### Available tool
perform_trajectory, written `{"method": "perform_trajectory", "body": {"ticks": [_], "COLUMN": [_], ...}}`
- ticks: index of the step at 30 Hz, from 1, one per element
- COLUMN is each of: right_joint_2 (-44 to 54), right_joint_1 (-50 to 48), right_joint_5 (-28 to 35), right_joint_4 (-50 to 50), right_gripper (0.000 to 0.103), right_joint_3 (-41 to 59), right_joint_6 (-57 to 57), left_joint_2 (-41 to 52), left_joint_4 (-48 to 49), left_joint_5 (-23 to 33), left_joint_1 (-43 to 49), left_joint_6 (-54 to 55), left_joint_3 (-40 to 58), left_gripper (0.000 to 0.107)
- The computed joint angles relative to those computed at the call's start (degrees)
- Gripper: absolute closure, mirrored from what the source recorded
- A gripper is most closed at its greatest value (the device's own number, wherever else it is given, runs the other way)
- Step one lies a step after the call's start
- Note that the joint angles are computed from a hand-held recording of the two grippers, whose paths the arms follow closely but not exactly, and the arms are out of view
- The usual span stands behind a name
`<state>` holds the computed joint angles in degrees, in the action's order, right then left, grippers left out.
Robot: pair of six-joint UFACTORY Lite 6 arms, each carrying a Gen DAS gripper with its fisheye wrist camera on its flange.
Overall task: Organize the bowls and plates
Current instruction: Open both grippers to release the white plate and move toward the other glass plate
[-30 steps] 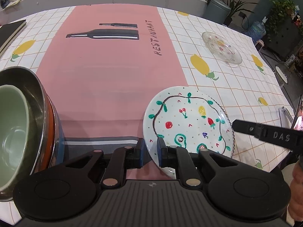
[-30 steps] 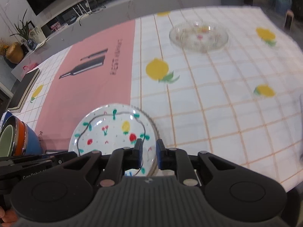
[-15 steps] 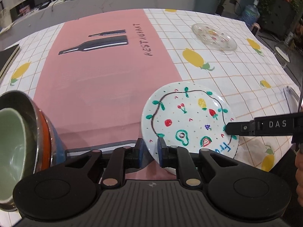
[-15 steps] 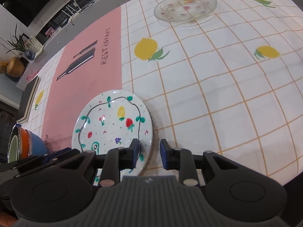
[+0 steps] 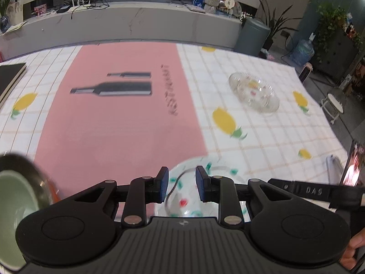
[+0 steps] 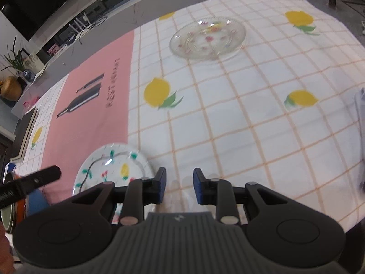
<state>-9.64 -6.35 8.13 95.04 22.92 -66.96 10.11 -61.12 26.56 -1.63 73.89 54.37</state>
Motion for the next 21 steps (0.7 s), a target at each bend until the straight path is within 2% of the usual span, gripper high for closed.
{"method": "perform_trajectory", "body": {"ticks": [6,10,14,21], "right_joint_2": [5.0,10.2,16.0,26.9], "right_joint_1": [-7.7,-12.5,-17.0,-20.9], "right_joint_5": [2.1,4.5,6.9,9.1], "right_joint_4": [8.9,16.2,21.1,21.9], "right_gripper": [0.076,0.071,0.069,0.068], "right_joint_3": [4.4,8.1,12.1,21.7], "right_joint_6": [-13.0,-22.2,-27.9,-28.9], "left_joint_2": [4.7,9.8,16.1,29.2], "left_joint_4": [-0.8,-3.1,-0.6,6.5], "left_joint_5": [0.1,0.8,-0.2,-0.8], "left_joint_1": [-5.8,-9.5,-13.0,-16.8], "left_joint_6": [-5.4,-6.9,-11.7,-22.4], "left_joint_3": [8.2,14.7,21.9,37.0], "left_gripper": [0.074,0.059,0.058,0.058]}}
